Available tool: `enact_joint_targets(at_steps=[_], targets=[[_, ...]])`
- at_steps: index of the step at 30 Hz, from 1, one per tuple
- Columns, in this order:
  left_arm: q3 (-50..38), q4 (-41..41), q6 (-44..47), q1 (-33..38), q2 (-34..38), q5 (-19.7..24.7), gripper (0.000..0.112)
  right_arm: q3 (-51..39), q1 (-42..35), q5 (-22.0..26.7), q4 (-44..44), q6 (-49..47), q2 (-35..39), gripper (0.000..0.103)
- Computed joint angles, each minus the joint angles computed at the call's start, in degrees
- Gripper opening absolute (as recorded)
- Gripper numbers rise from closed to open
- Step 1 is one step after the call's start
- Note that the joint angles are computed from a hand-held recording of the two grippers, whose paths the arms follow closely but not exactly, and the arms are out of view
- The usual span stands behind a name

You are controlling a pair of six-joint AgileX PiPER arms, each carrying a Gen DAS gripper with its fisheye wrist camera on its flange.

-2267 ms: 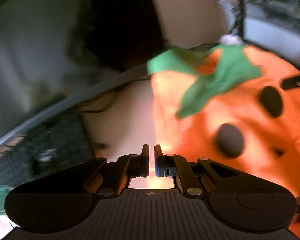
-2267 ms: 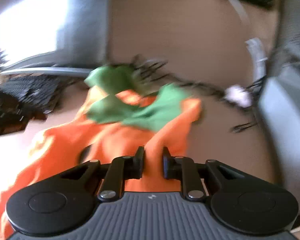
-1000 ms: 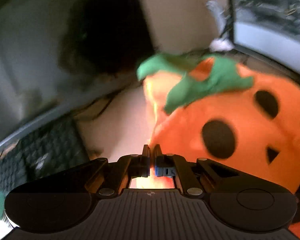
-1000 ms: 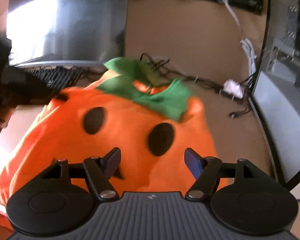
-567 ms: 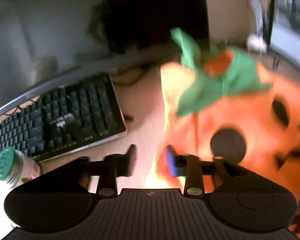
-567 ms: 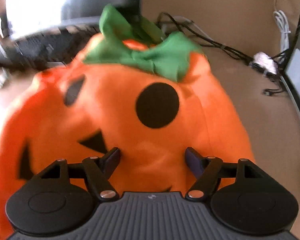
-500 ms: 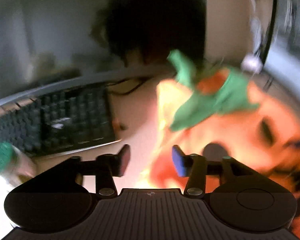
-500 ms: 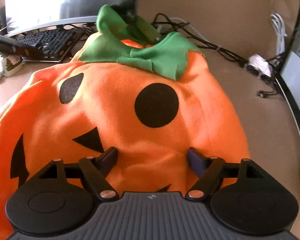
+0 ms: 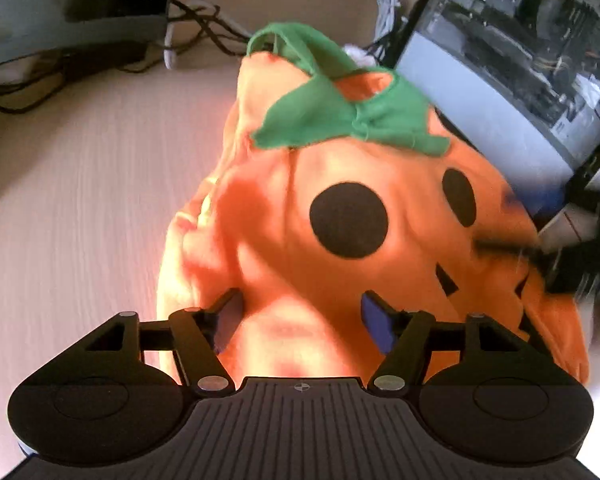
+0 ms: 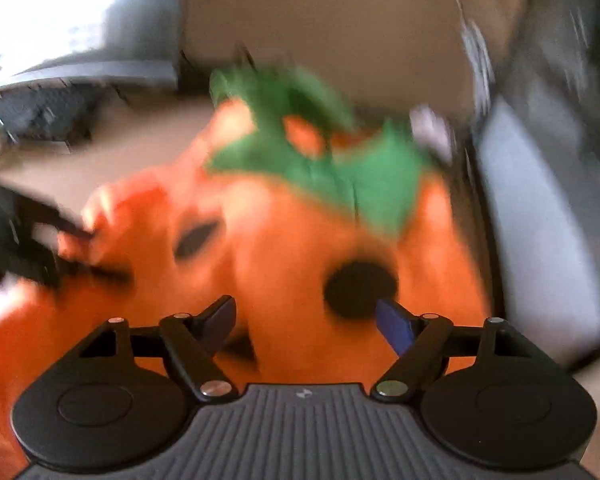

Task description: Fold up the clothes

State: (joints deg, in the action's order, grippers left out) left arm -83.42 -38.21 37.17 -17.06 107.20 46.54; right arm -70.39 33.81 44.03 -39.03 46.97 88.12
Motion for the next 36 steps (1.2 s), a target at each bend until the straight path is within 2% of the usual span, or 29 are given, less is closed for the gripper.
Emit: enact_joint_targets(at_steps=[3, 6, 9, 11, 13, 14, 15, 16, 18, 21, 23, 25, 28, 30, 32, 35, 36], targets=[[-0.21, 2.55, -1.62, -0.06, 0.02, -0.9, 0.071, -10.06, -3.21, -2.37, -0.8, -5.72, 6.16, 0.077], [0.83, 4.66, -3.31, 0.77, -0.9, -1.69, 0.071, -21.82, -6.78, -3.37, -1.69, -9.95, 16.57, 0.068], [1.18, 8.62, -7.45, 0.95, -1.79, -2.11, 0.072, -34.71, -11.02, 0.04, -2.45, -11.04, 28.1, 0.055], [1.22, 11.71, -11.38, 0.57, -2.47, -2.04, 0.078, -45.18, -14.41, 4.1, 2.39, -15.02, 35.91, 0.053], [1.19, 13.3, -14.69, 0.3, -2.79, -2.0, 0.08, -54.58, -17.54, 7.93, 11.11, -23.14, 42.37, 0.052], [1.24, 13.68, -16.19, 0.26, -2.99, -1.96, 0.08, -57.46, -18.64, 8.56, 14.38, -25.85, 44.55, 0.048], [1.29, 14.07, -17.7, 0.22, -3.18, -1.91, 0.081, -58.13, -19.58, 7.7, 17.32, -27.77, 45.44, 0.035], [1.41, 14.05, -18.86, 0.38, -3.52, -1.76, 0.082, -56.52, -20.11, 5.5, 19.29, -28.39, 44.78, 0.025], [1.72, 13.7, -20.91, 0.9, -4.34, -1.38, 0.084, -50.79, -20.73, -0.31, 22.53, -27.96, 40.9, 0.014], [1.58, 11.78, -20.89, 1.8, -5.84, -1.12, 0.086, -38.07, -20.31, -10.02, 24.16, -24.98, 30.38, 0.013], [1.08, 7.15, -16.58, 3.2, -6.98, -1.09, 0.088, -30.43, -18.62, -12.67, 23.72, -25.61, 23.07, 0.013], [0.08, 1.21, -11.32, 4.81, -7.52, -0.69, 0.089, -23.59, -15.95, -11.42, 22.34, -25.1, 16.39, 0.013], [-2.01, -11.06, -2.05, 7.02, -7.57, 1.25, 0.089, -16.62, -12.8, -5.51, 25.99, -27.55, 11.35, 0.013], [-3.9, -21.22, 5.13, 8.18, -6.13, 5.35, 0.093, -11.46, -10.35, -3.53, 24.29, -25.13, 9.4, 0.013], [-6.84, -27.13, 7.8, 8.08, -3.02, 10.87, 0.093, -6.88, -8.19, -2.98, 22.12, -19.84, 7.88, 0.013], [-9.79, -27.58, 7.0, 5.63, 1.85, 14.86, 0.094, -3.18, -5.55, -3.15, 17.98, -13.61, 5.63, 0.013], [-10.63, -25.12, 5.32, 4.31, 3.52, 14.12, 0.094, -2.49, -4.85, -2.77, 17.14, -12.37, 4.75, 0.013]])
